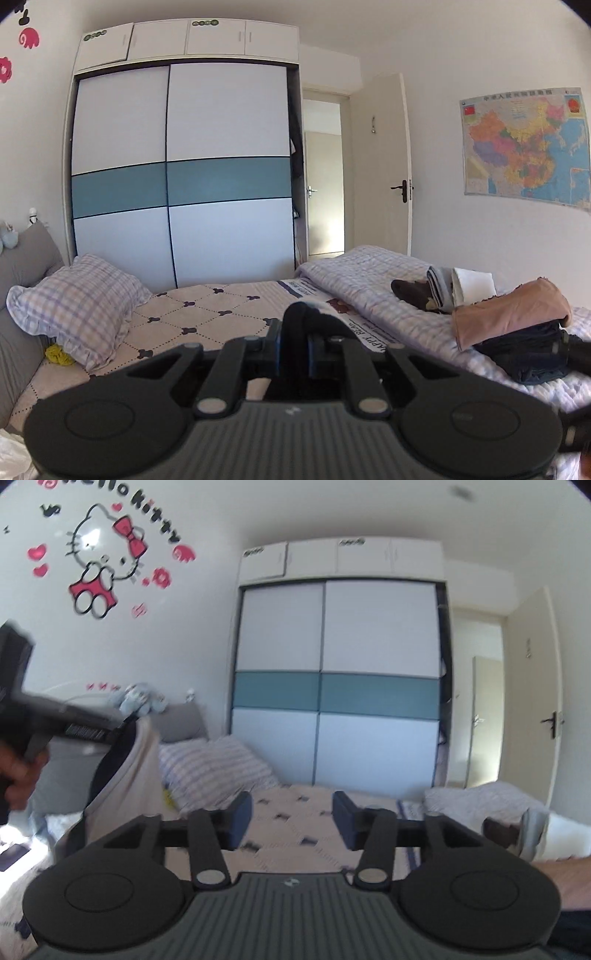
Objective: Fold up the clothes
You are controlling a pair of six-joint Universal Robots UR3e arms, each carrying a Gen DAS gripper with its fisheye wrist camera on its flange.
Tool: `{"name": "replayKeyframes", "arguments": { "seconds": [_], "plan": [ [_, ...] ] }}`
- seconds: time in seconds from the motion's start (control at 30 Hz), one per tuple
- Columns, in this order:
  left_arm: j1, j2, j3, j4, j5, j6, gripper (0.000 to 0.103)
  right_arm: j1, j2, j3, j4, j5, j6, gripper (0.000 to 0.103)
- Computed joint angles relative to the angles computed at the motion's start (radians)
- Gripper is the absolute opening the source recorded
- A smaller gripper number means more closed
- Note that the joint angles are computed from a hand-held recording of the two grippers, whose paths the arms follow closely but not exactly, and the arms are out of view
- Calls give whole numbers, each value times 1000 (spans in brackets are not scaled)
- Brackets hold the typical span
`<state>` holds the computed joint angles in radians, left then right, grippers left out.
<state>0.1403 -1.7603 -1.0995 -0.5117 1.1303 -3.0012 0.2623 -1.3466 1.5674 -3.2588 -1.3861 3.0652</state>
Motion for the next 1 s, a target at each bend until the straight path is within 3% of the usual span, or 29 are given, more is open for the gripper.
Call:
{"name": "replayKeyframes", "arguments": {
  "seconds": [0.13, 0.33, 0.47, 0.5, 0.53, 0.57, 0.6, 0.67, 0.87, 0.93, 1.0],
  "plan": [
    [7, 18, 37, -9, 3, 6, 13, 156, 54, 104, -15, -30, -118, 73],
    [6, -42, 255, -100, 15, -103, 13, 310, 190, -54, 75, -149, -282, 80],
    [0, -54, 297, -106, 17, -132, 13, 371, 302, -178, 67, -350, -345, 80],
    [3, -47, 289, -100, 14, -125, 13, 360, 325, -207, 70, -388, -334, 67],
    [9, -39, 278, -95, 10, -113, 13, 343, 328, -224, 87, -403, -297, 35],
    [17, -26, 258, -84, 10, -101, 13, 315, 310, -222, 110, -392, -236, 19],
    [29, -14, 238, -74, 4, -97, 13, 273, 275, -196, 118, -350, -167, 11],
    [69, 8, 202, -64, -27, -105, 13, 201, 221, -153, 103, -306, -76, 10],
    [182, 64, 140, -13, -133, -120, 13, 114, 205, -268, 59, -370, -65, 9],
    [246, 94, 132, 14, -206, -137, 13, 82, 176, -316, 45, -352, -53, 9],
    [341, 121, 143, 51, -316, -202, 13, 36, 124, -345, 51, -271, -22, 9]
  ]
}}
